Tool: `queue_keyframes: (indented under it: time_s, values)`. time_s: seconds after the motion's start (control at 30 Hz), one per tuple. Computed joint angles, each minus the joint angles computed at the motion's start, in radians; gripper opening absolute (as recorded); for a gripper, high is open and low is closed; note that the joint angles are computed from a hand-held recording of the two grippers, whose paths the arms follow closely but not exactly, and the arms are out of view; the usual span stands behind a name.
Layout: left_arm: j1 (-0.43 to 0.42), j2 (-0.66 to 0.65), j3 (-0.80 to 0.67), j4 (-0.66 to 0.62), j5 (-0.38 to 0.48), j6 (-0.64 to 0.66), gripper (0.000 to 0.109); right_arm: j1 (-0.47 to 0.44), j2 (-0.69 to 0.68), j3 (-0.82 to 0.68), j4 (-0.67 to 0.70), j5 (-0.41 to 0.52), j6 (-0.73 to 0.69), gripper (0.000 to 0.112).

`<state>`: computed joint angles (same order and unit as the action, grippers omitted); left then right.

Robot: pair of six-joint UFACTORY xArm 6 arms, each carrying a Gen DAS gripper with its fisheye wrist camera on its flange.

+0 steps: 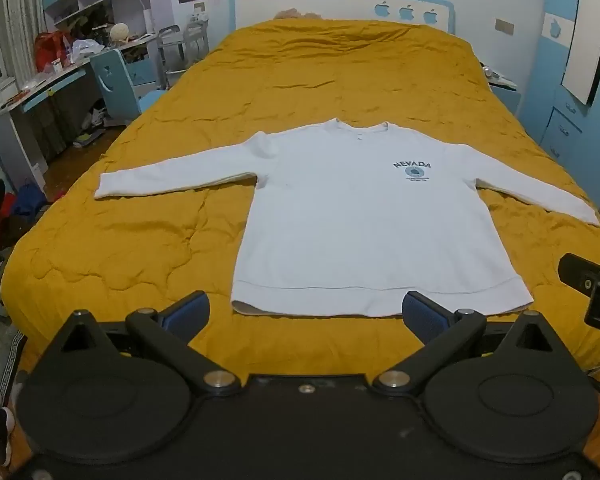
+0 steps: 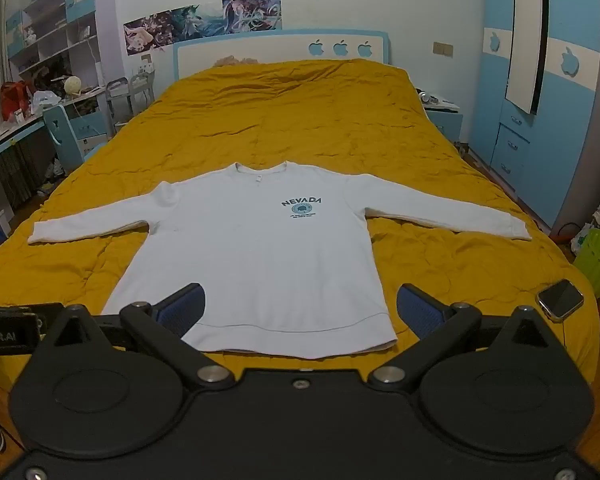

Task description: Fold small clothes

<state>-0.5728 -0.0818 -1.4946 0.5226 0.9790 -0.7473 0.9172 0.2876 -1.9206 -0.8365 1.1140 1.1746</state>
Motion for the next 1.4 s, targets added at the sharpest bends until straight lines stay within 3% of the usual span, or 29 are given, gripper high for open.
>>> queue_keyframes:
  time_s: [0.27, 1.4]
  values:
    - [0.009, -0.022, 0.041, 0.000, -0.027, -0.003, 0.103, -0.001, 0.004, -0.009, 0.012, 0.005, -0.008, 0.103]
    - [0.010, 0.017, -0.017, -0.017, 0.009, -0.010, 0.103, -0.002, 0.026, -0.031, 0.012, 0.015, -0.015, 0.103]
